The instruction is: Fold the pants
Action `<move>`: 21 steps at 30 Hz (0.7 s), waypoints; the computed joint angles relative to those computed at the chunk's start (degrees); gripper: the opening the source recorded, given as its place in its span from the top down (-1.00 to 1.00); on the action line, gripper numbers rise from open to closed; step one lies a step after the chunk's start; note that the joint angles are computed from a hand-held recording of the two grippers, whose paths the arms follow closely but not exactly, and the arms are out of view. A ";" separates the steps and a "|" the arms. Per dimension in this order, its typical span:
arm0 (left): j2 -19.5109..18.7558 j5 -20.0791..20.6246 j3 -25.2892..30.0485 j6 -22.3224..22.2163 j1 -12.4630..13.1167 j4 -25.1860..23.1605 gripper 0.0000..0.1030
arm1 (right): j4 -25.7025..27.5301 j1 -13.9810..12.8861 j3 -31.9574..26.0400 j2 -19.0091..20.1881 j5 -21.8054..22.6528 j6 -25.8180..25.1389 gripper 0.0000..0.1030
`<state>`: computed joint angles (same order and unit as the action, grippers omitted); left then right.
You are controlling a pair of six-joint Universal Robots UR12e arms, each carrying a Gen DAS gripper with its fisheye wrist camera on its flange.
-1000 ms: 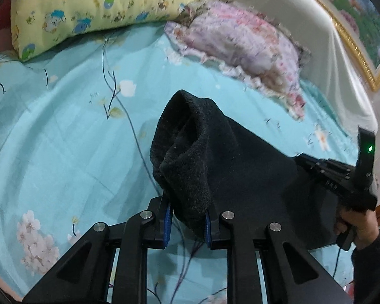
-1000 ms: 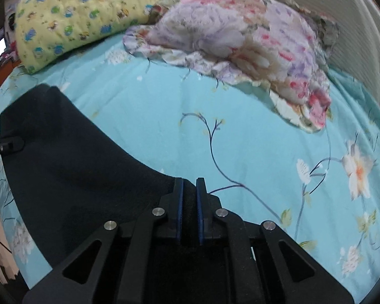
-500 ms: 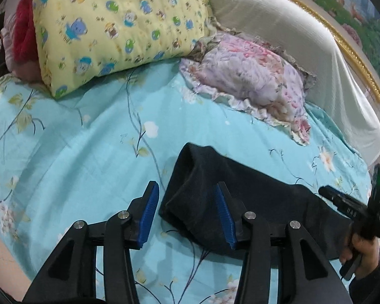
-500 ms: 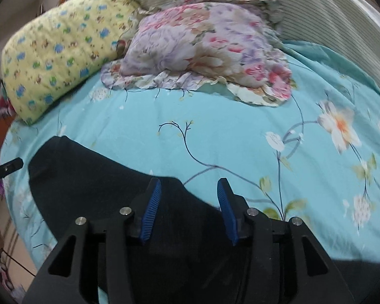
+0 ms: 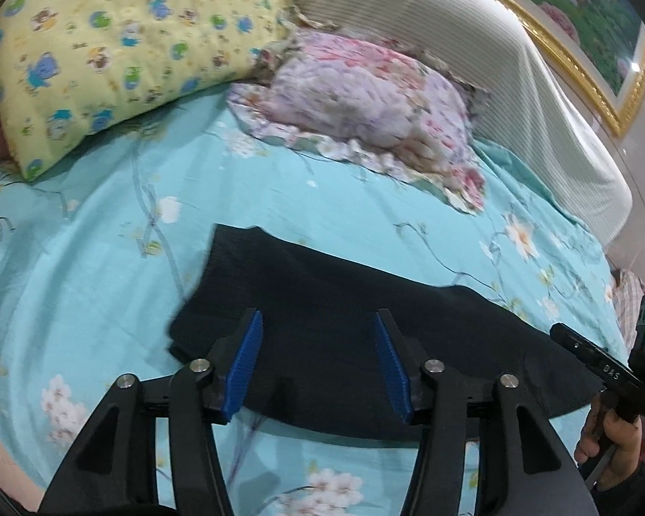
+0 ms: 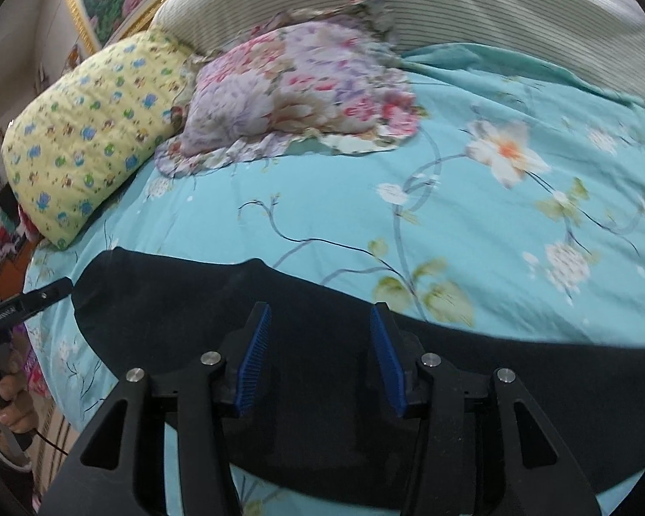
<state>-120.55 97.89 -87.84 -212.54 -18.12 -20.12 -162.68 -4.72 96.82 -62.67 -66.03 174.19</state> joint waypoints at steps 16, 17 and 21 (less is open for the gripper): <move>-6.34 -7.22 11.76 10.55 -4.07 -7.04 -0.24 | -11.69 -7.52 13.44 -7.51 -3.56 13.39 -0.24; -6.65 -7.44 12.36 11.04 -4.26 -7.34 -0.25 | -12.09 -8.05 14.05 -7.81 -3.97 14.32 -0.25; -8.54 -9.91 15.89 12.91 -4.98 -9.75 -0.29 | -13.52 -9.91 16.15 -8.80 -5.03 17.63 -0.26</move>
<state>-129.09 87.97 -71.95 -199.64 -23.10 -29.87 -176.20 -14.63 112.98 -71.47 -71.06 191.81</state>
